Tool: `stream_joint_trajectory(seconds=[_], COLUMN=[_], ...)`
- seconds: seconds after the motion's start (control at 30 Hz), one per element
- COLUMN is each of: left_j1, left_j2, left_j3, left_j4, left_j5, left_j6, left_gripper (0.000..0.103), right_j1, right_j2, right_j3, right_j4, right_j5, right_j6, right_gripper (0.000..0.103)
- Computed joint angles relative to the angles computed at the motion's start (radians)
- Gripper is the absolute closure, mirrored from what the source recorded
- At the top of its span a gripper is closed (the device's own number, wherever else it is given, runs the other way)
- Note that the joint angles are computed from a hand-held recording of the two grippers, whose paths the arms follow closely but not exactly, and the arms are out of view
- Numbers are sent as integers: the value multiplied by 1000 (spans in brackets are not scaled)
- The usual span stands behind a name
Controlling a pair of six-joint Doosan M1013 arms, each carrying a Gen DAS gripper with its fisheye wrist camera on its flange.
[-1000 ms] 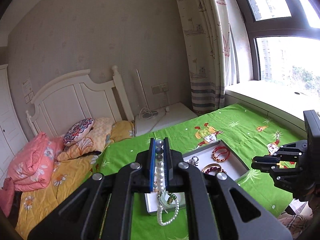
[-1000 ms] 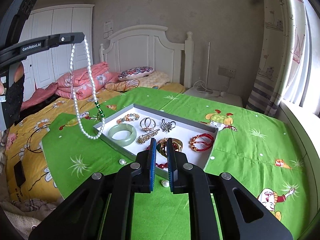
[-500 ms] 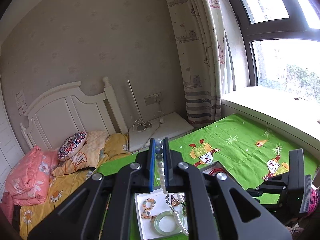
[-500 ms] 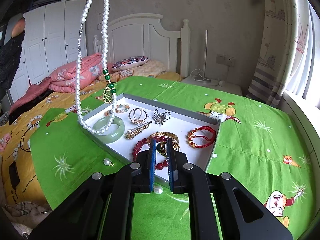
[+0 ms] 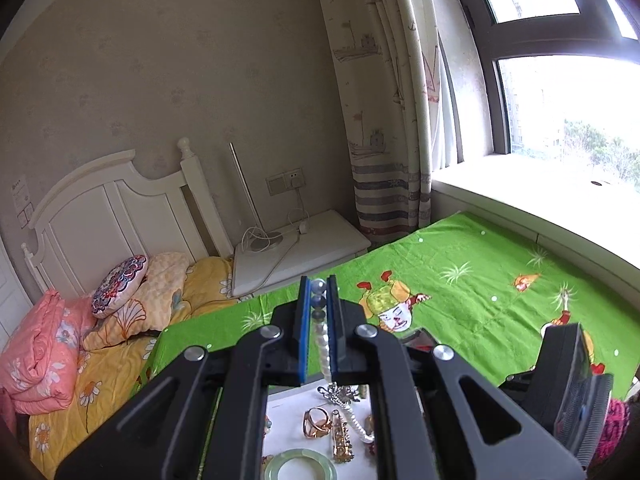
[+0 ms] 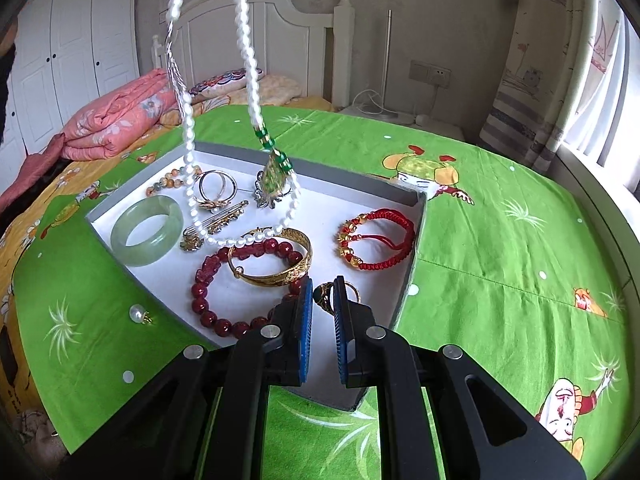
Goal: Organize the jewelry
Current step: 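Carry the pearl necklace and gold ring into the box and open both tools, then lift both open tools away from the box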
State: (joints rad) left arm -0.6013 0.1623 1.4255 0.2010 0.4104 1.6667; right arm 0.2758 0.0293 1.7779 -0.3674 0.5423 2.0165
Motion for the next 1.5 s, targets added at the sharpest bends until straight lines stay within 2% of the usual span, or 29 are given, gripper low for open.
stream_joint_trajectory(seconds=[0.17,0.27,0.47,0.53,0.6,0.63,0.67,0.8,0.87,0.93,1.0,1.1,1.27,1.5], left_j1=[8,33,98,113,124,127,128,115,100,88,81,83,101,85], left_j2=[42,67,112,126,137,135,129,95,71,44,18,-25,-93,-119], left_j3=[24,30,9,-6,-13,-5,8,55,88,123,158,210,300,365], left_j4=[158,182,82,27,1,9,29,168,305,415,461,436,283,282], left_j5=[64,104,168,204,228,214,191,136,106,87,75,52,5,-23], left_j6=[-110,-157,-130,-95,-87,-105,-129,-245,-355,-449,-502,-523,-490,-487], left_gripper=[96,96,96,95,73,47,30,16,7,4,3,3,3,3], right_j1=[1,3,6,2,-5,-8,-10,-14,-14,-15,-16,-13,4,47], right_j2=[13,21,29,29,25,20,12,-22,-36,-51,-66,-92,-133,-139], right_j3=[-16,-21,-31,-32,-28,-22,-13,23,38,53,67,90,130,145], right_j4=[15,16,16,23,46,51,54,68,57,46,33,1,-67,-134], right_j5=[26,35,55,56,41,28,8,-65,-86,-105,-118,-129,-141,-96], right_j6=[-37,-40,-34,-29,-30,-24,-20,-12,12,48,80,132,231,322], right_gripper=[92,92,91,85,66,62,58,58,55,54,54,52,49,48])
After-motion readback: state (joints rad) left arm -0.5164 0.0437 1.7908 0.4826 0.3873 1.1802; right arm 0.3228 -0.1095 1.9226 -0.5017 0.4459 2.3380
